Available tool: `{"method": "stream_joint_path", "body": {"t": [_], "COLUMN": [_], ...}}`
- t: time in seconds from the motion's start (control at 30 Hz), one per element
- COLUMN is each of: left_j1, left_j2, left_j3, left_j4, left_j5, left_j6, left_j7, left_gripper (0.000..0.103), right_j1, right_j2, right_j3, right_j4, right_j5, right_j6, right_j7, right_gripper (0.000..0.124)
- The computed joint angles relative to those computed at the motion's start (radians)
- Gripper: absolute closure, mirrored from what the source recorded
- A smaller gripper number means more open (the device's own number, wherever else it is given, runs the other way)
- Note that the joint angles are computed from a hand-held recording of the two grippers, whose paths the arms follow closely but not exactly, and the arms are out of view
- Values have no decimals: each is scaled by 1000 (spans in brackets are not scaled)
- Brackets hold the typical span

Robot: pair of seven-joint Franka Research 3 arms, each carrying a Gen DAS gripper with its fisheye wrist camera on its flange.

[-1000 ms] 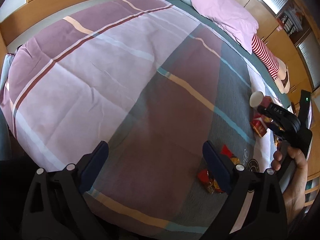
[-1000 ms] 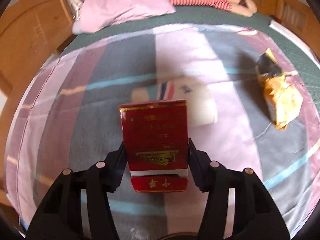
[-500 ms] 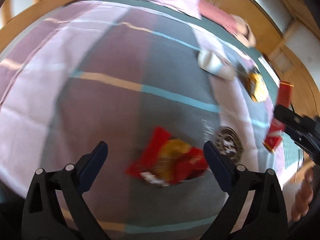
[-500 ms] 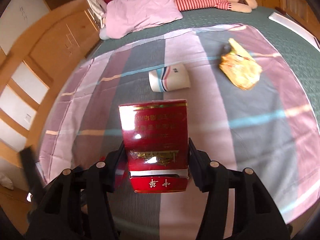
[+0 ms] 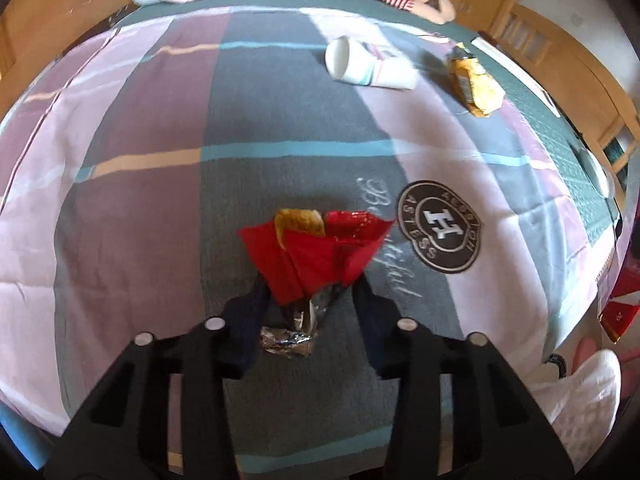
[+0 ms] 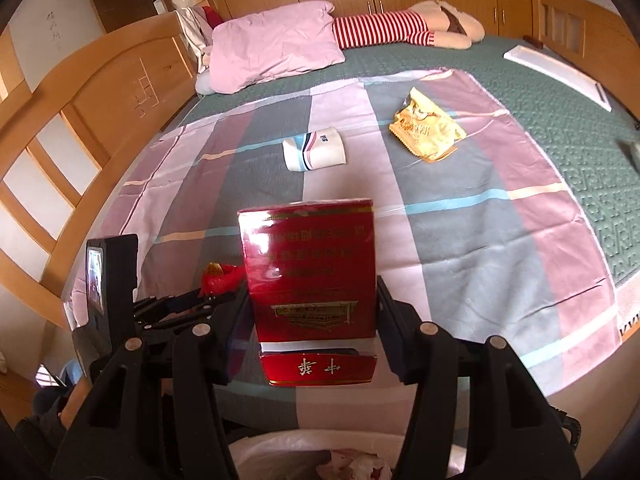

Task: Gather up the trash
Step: 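Grasp the red snack wrapper with the left tool while the right grasps the red cigarette box, then carry the wrapper and red box over the wastebasket and open both tools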

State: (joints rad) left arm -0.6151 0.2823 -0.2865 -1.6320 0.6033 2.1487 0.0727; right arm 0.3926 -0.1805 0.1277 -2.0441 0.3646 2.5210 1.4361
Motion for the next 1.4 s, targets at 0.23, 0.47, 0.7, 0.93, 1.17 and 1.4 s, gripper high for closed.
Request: {"method": "stream_joint_path", "body": {"t": [0.23,0.47,0.7,0.93,1.17,1.4], "left_j1": [-30,-30,-17,-17,-48,-145], "left_j2": [-15,-57,-81,-126,-161,-140], "left_j3": [-2,-7,-17,-28,-64,-112], "left_j4": [0,-41,-70,-116,-126,-10], "left_j5": [68,127,152,222,311,438], "left_j6": [-44,-48,-44,-42,-151,-297], "left_j7": [-17,-111,-163,-245,-329,-366], "left_gripper": [75,76,77,78,78,78], "right_j1": [-4,-7,5,23,53,52], "right_j2": [-62,-95,-109,-161,-289,-392], "right_j3": [-4,5,21,20,-8,-32], "right_j4": [-63,-98,-110,-143,-221,-282], "right_j5": [18,-4,-34,-40,-1,32], "right_j6": [16,24,51,101,153,126], "right_j7": [15,38,47,11,-92,-172], "right_gripper": [68,68,68,68,68,68]}}
